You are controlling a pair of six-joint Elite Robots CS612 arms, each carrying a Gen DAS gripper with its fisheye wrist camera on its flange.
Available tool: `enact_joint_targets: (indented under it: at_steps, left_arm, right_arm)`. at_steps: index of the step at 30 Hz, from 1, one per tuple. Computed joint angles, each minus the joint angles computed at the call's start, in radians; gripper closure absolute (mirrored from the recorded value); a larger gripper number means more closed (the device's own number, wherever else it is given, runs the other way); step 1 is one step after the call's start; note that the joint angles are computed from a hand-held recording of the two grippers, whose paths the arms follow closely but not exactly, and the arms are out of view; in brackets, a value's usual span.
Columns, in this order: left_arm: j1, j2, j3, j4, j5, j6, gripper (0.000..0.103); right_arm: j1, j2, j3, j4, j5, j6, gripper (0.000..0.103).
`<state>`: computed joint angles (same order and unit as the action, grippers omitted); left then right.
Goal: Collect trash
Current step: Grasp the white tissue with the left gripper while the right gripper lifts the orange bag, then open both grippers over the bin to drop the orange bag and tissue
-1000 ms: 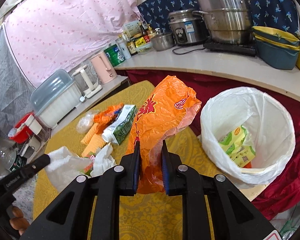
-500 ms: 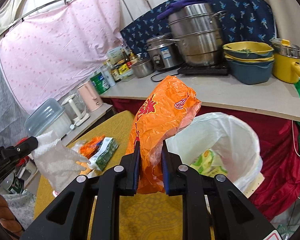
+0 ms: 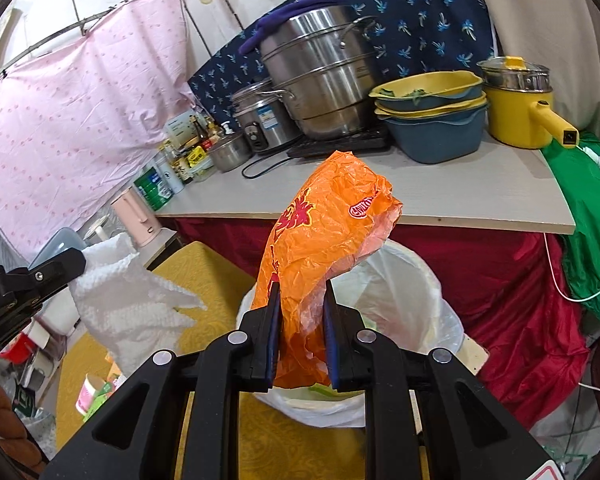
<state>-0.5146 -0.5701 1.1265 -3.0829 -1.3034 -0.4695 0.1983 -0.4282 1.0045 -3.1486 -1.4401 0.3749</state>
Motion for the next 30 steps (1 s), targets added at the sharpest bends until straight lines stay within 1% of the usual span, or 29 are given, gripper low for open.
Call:
enact_joint_targets:
  at_steps: [5,11,15,18,20,21,22,23,24,25,26,27,30]
  left_arm:
    - [0.002,0.052,-0.088,0.072,-0.064,-0.005,0.099]
    - [0.002,0.104,-0.174,0.152,-0.086,-0.008,0.099]
    - [0.005,0.13,-0.217,0.194,-0.095,-0.011,0.099]
    - [0.009,0.148,-0.251,0.226,-0.107,-0.015,0.099]
    - [0.008,0.158,-0.266,0.238,-0.094,-0.021,0.099]
    - [0.009,0.162,-0.272,0.241,-0.092,-0.022,0.098]
    - [0.01,0.166,-0.278,0.246,-0.094,-0.023,0.094]
    - [0.011,0.168,-0.282,0.249,-0.097,-0.027,0.089]
    - [0.012,0.168,-0.282,0.249,-0.095,-0.032,0.073]
    - [0.012,0.167,-0.277,0.243,-0.082,-0.041,0.054]
    - [0.011,0.165,-0.273,0.235,-0.07,-0.044,0.048]
    - [0.01,0.163,-0.267,0.222,-0.056,-0.045,0.043]
    - [0.011,0.157,-0.257,0.212,-0.041,-0.038,0.043]
  right_arm:
    - [-0.011,0.019,-0.024,0.031,0.009,0.002,0.085]
    - [-0.02,0.048,-0.064,0.073,0.017,0.011,0.084]
    - [-0.022,0.068,-0.096,0.103,0.018,0.016,0.083]
    - [-0.023,0.078,-0.113,0.119,0.018,0.016,0.08]
    - [-0.023,0.087,-0.13,0.136,0.023,0.018,0.079]
    - [-0.023,0.092,-0.139,0.145,0.027,0.022,0.074]
    - [-0.023,0.095,-0.145,0.151,0.029,0.024,0.07]
    - [-0.023,0.099,-0.152,0.157,0.031,0.026,0.069]
    - [-0.023,0.102,-0.158,0.162,0.032,0.028,0.066]
    - [-0.023,0.104,-0.162,0.164,0.032,0.031,0.062]
    - [-0.023,0.105,-0.165,0.164,0.03,0.033,0.06]
    - [-0.022,0.106,-0.168,0.163,0.028,0.033,0.058]
    - [-0.021,0.104,-0.167,0.156,0.027,0.035,0.057]
